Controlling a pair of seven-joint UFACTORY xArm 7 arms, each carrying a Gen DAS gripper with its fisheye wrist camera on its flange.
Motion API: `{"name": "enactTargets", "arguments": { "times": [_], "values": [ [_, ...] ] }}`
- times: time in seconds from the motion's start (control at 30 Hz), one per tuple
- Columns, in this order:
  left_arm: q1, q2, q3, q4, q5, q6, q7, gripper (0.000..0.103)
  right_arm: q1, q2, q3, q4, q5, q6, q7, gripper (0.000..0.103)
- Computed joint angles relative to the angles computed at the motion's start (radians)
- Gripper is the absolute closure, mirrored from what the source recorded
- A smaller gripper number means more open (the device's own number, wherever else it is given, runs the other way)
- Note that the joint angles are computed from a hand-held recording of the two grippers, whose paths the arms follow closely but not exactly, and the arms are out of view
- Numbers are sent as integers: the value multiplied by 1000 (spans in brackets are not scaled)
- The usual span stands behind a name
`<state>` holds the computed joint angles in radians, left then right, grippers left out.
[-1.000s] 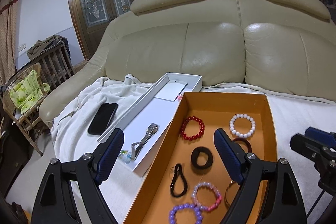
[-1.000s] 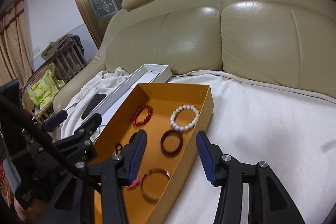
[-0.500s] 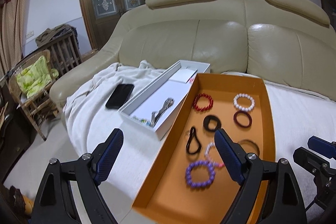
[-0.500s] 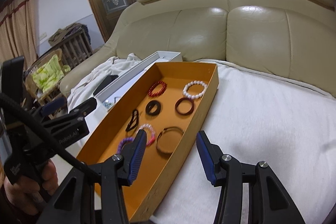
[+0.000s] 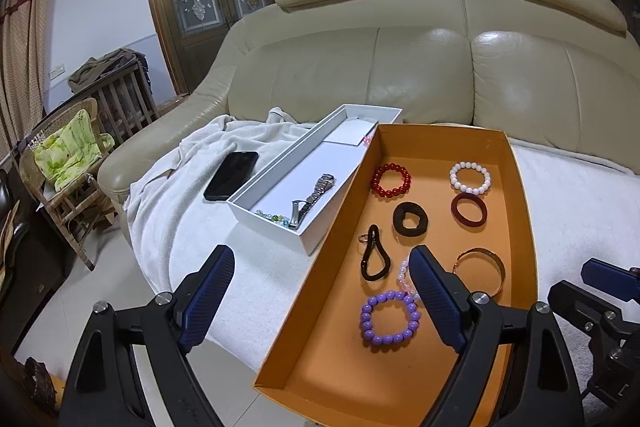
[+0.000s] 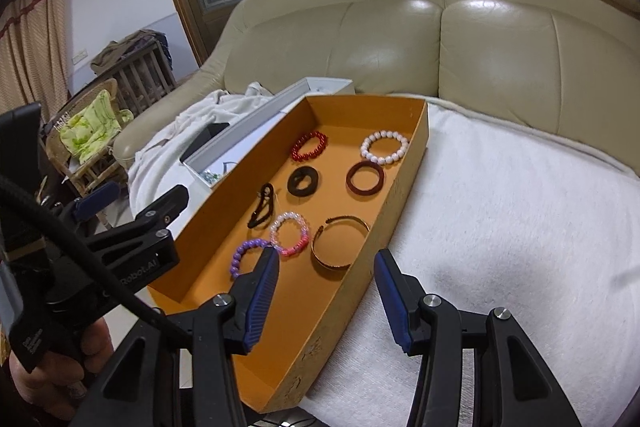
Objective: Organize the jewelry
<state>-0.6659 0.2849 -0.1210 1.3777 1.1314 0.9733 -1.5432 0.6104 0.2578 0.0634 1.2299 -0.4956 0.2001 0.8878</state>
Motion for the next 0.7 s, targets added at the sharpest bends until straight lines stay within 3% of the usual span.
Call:
{"name": "enactTargets", "arguments": {
  "times": [0.7],
  "values": [
    [-4,13,7,16,-12,14,-4,14,-4,0,-6,-1,-25,6,22,49]
  ]
}}
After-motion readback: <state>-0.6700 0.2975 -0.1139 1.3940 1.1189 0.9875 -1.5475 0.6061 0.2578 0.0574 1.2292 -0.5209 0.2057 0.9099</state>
